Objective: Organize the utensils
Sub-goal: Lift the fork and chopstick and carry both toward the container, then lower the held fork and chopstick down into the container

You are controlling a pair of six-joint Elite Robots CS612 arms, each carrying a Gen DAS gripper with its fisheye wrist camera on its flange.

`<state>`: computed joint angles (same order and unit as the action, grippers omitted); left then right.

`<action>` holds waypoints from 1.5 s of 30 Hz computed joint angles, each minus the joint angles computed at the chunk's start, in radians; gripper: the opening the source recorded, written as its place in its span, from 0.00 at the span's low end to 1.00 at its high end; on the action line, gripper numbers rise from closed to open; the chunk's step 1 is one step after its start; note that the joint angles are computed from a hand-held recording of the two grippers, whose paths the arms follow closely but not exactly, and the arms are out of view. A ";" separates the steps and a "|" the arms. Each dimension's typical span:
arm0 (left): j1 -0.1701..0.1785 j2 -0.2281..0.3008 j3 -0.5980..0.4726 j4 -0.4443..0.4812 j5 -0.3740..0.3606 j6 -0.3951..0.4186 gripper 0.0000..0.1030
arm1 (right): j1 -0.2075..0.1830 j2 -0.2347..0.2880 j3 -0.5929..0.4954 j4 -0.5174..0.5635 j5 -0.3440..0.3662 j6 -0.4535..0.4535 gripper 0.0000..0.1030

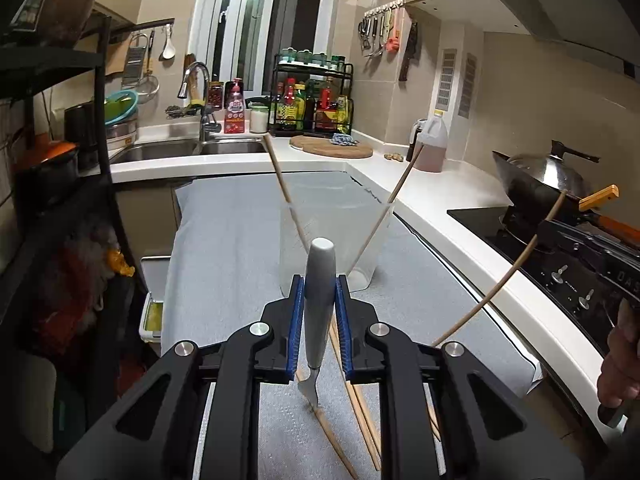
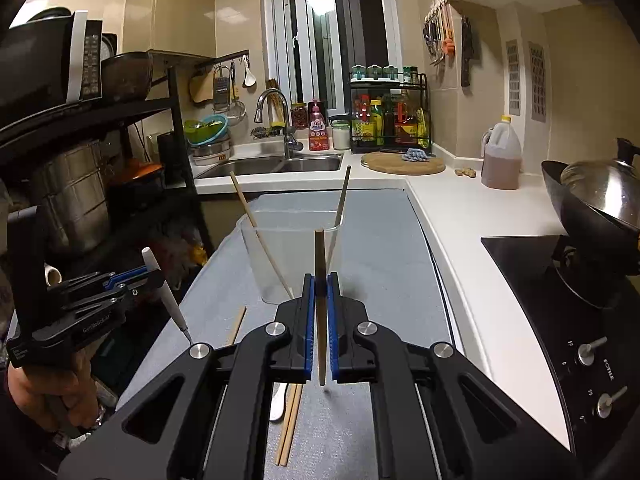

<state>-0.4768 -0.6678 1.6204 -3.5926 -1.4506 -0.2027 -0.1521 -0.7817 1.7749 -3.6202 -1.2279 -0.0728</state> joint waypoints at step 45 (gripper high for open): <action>0.072 -0.016 -0.271 0.227 -0.172 -0.011 0.14 | 0.022 0.001 -0.270 0.151 0.092 0.012 0.06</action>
<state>-0.4049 -0.6836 1.3493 -3.3658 -1.6223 -0.2136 -0.1302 -0.7807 1.5047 -3.4692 -1.1356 -0.0603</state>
